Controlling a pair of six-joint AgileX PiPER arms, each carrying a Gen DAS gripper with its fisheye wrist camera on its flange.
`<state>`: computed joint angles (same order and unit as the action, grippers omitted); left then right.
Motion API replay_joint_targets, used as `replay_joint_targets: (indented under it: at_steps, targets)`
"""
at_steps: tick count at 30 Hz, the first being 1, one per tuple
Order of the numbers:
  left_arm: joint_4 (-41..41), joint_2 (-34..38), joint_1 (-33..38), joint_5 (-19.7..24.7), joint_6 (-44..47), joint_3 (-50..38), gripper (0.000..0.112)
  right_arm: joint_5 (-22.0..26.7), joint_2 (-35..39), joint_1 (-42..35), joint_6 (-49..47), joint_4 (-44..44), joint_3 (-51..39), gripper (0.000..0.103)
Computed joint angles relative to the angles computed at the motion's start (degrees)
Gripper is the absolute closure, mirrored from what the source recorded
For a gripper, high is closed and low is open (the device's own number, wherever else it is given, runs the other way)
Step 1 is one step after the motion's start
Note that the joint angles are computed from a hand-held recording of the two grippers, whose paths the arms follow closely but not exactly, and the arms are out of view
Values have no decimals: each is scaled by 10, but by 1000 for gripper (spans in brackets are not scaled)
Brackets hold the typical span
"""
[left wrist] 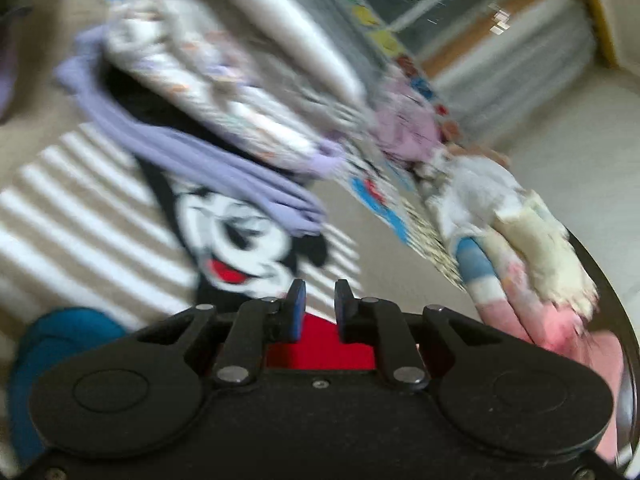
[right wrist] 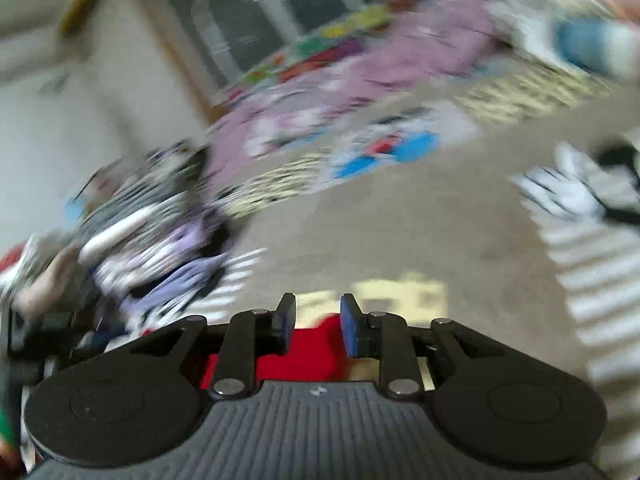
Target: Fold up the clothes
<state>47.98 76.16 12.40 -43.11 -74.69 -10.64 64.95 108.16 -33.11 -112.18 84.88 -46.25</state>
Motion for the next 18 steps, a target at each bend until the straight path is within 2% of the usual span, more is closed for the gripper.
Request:
replay_joint_targets:
  at_steps: [2,3,4,5,6,8,9,12,13,18]
  targets:
    - [-35,31,-44,20,22,-13,97,3,-9,11,-20,-12,5,76]
    - [-63,57,-71,43,35,-26,89,-9,-6,20,-15,-19,2,76]
    - [-83,82,-78,44,45,-29,89,-33,5,30,5,-27,-7,75]
    - [-96,108,-72,29,52,-25,98,-57,17,41,27,-36,-16,75]
    - [-86,115,-59,21,37,-23,103,-61,36,43,45,-39,-27,77]
    - [-47,95,-29,16,-3,-17,102,-32,61,28,99,-53,-56,81]
    - [-54,72,-32,28,1,-12,94,-23,63,20,110,-54,-61,81]
    - [-24,26,-14,28,-20,4,85,-1,66,1,124,-54,-66,81]
    - [-17,11,-15,34,-28,5,85,3,58,-4,125,-57,-64,77]
    - [14,-80,-15,29,-78,49,85,43,-14,-31,91,-100,-24,76]
